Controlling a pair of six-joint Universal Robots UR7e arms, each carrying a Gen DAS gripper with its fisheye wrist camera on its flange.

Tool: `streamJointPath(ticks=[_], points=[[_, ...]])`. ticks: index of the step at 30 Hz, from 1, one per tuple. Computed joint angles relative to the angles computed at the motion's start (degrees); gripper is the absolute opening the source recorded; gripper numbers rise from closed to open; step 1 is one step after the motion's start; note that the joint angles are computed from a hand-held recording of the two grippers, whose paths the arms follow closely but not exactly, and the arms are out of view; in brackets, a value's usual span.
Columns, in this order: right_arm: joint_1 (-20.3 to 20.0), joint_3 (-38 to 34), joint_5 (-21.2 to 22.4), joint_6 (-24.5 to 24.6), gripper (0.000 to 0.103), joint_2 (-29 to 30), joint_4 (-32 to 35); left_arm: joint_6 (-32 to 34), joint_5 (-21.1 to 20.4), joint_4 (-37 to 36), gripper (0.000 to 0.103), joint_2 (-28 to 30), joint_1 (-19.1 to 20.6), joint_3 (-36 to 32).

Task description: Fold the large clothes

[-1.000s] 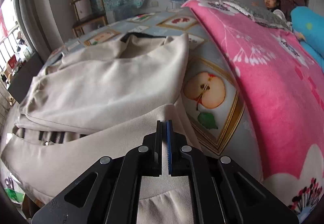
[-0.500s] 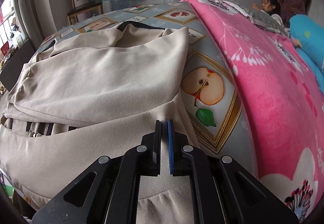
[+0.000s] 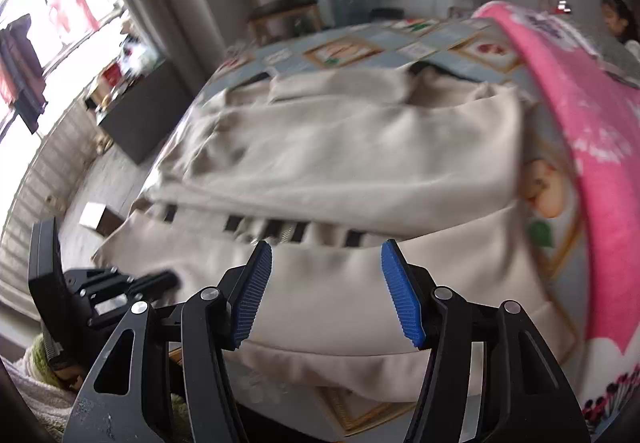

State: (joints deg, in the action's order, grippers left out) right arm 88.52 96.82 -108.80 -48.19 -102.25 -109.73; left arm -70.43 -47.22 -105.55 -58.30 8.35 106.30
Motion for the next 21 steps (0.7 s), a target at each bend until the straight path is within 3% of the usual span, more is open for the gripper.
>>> streamJointPath(ticks=[4,7,9,10,11,14,21], points=[[2.14,4.73,-4.83,1.65,0.056,1.21,1.78,-1.66,0.79,0.91,0.002,-0.21,-0.01,0.18],[2.77,8.4,-8.0,1.14,0.047,1.33,-1.35,-2.0,1.31,1.58,0.002,0.01,-0.04,0.03],[3.32,10.99,-9.07,-2.49,0.037,0.48,-6.57,-1.78,1.47,0.97,0.002,-0.16,-0.06,0.36],[3.56,11.95,-9.56,-3.6,0.013,0.08,-8.8,-1.48,1.55,-0.03,0.002,-0.34,-0.1,0.8],[3.75,12.44,-10.38,-3.98,0.007,0.05,-10.45,-1.11,1.71,-1.22,0.002,-0.7,-0.11,1.4],[2.71,10.85,-8.17,-1.79,0.003,0.19,-8.01,-1.29,1.99,-2.64,0.002,-1.55,-0.13,2.19],[3.49,9.02,-2.43,1.9,0.002,-0.17,-9.39,-0.25,5.54,-3.88,0.002,-3.35,-0.98,2.05]])
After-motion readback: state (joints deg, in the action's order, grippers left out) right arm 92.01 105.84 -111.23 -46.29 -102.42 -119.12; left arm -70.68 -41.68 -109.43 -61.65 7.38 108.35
